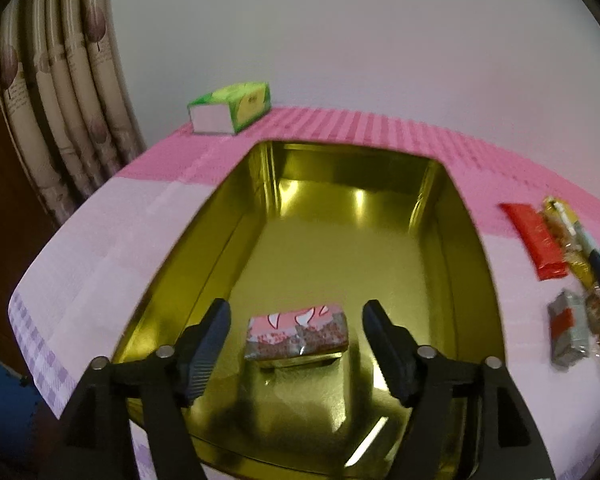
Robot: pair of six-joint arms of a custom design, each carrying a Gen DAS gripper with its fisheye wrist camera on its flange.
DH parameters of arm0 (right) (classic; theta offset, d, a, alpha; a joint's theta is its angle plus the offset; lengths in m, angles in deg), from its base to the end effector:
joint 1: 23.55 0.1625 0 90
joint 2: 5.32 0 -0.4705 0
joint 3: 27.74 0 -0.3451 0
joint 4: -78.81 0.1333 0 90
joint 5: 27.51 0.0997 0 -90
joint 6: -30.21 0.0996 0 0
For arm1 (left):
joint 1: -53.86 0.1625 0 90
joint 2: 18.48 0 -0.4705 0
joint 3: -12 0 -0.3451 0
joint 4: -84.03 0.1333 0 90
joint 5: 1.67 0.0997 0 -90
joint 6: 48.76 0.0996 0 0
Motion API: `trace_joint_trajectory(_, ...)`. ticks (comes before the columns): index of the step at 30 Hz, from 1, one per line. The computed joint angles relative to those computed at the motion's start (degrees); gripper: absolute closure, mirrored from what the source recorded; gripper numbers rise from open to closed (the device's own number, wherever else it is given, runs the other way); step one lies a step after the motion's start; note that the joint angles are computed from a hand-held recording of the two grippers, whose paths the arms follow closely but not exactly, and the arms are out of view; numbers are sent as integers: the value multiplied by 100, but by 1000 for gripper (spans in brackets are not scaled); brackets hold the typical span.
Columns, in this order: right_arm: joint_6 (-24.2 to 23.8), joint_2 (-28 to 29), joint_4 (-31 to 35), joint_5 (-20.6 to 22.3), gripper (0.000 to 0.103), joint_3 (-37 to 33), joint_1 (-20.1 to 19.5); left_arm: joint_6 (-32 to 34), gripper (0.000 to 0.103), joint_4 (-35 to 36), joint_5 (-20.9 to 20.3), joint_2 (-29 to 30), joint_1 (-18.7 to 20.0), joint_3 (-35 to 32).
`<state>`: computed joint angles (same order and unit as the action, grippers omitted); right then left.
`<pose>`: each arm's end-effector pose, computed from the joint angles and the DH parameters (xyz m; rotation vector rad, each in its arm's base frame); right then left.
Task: Organize snacks
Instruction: 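Carry the pink cake into the tin box and open the left gripper, then grasp the navy-and-light-blue packet with the right gripper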
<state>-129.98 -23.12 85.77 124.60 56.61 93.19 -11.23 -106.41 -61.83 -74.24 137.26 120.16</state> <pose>0.2667 -0.4288 -0.0832 -0.0566 -2.1319 0.7884 0.1120 -0.6232 0.2944 0.6127 2.2407 -0.8269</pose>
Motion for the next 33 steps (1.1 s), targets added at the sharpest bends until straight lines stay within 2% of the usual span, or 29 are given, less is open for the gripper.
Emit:
trace_joint_trajectory(2,-140,4,-93,-58,0,-73,4,55,31,73,-230,-103,30,23)
trace_joint_trajectory(3,-199,2,-129,-69,0,-102,10,112,31,98,-469,-212,77,66)
trace_joint_trajectory(7,-543,47,-169,23,0,-467,-8,-64,30,356,-702,-459,136,89)
trace_joint_trajectory(9,-665,98,-20,75,0,-786,-46,-347,30,472,-370,-591,45,105)
trace_joint_trajectory(12,-1058,61,-244,122,0,-1032,-95,-651,30,437,-414,-924,-27,280)
trace_joint_trajectory(14,-1294,29,-404,4,0,-1226,-215,-905,30,339,-457,-1275,-99,484)
trace_joint_trajectory(16,-1205,29,-342,-119,0,-1393,-338,-1088,30,398,-589,-1600,-99,702)
trace_joint_trajectory(18,-1052,35,-262,-305,0,-1532,-476,-1055,30,468,-913,-1908,-27,935)
trace_joint_trajectory(21,-603,232,276,-294,3,-2024,-628,-909,30,531,-1105,-2221,42,1236)
trace_joint_trajectory(22,-324,386,708,-210,9,-2322,-669,-971,30,691,-1253,-2331,99,1283)
trace_joint_trajectory(23,-44,515,1063,-200,28,-2553,-738,-1024,30,758,-1381,-2383,129,1315)
trace_joint_trajectory(24,90,542,1178,-317,35,-2595,-786,-1040,30,793,-1454,-2425,136,1342)
trace_joint_trajectory(26,-112,493,864,-298,51,-2461,-771,-956,30,840,-1531,-2444,90,1376)
trace_joint_trajectory(28,-75,483,843,-218,56,-2432,-719,-906,30,813,-1672,-2469,92,1428)
trace_joint_trajectory(30,-18,414,768,-177,56,-2309,-660,-931,30,875,-1696,-2464,101,1403)
trace_joint_trajectory(33,-90,375,716,179,56,-2263,-462,-986,30,970,-1724,-2465,137,1362)
